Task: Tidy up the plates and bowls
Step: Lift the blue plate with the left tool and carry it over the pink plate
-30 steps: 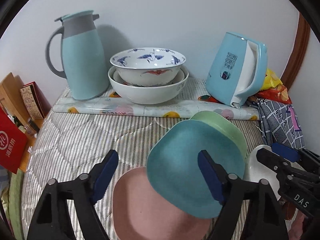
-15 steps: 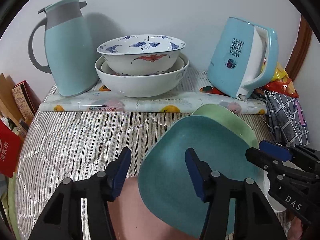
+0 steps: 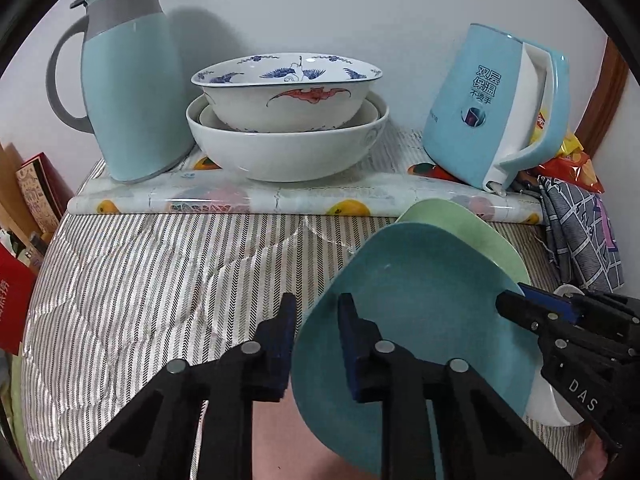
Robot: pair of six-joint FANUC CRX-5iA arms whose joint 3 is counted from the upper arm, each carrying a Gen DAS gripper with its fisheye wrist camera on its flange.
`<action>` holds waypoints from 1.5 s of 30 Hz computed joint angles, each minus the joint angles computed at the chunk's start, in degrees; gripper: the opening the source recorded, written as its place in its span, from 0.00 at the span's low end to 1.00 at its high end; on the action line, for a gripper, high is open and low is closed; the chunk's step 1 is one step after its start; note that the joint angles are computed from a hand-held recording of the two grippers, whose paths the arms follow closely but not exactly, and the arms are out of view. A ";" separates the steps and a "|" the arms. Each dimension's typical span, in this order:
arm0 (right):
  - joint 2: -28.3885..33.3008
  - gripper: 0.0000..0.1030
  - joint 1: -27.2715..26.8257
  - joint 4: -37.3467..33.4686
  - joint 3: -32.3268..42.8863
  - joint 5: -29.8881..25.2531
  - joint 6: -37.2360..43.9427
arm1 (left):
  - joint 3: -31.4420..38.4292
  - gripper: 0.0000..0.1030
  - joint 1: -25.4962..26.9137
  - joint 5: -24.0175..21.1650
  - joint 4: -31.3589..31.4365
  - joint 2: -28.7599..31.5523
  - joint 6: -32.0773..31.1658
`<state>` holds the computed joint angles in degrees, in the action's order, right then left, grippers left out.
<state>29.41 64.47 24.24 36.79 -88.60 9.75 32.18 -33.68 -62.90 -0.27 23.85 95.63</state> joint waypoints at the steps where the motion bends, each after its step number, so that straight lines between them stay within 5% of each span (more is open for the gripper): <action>1: 0.14 0.10 0.08 0.33 0.08 -0.37 0.09 | -0.37 0.18 0.11 0.30 0.33 -0.18 -0.36; 31: 5.00 0.07 5.02 7.61 11.45 -6.00 -0.16 | -8.59 0.16 0.96 2.18 -2.48 -11.33 1.07; 45: 8.96 0.08 6.01 4.19 16.15 -6.31 0.88 | -15.63 0.16 2.46 2.26 -2.93 -15.51 2.38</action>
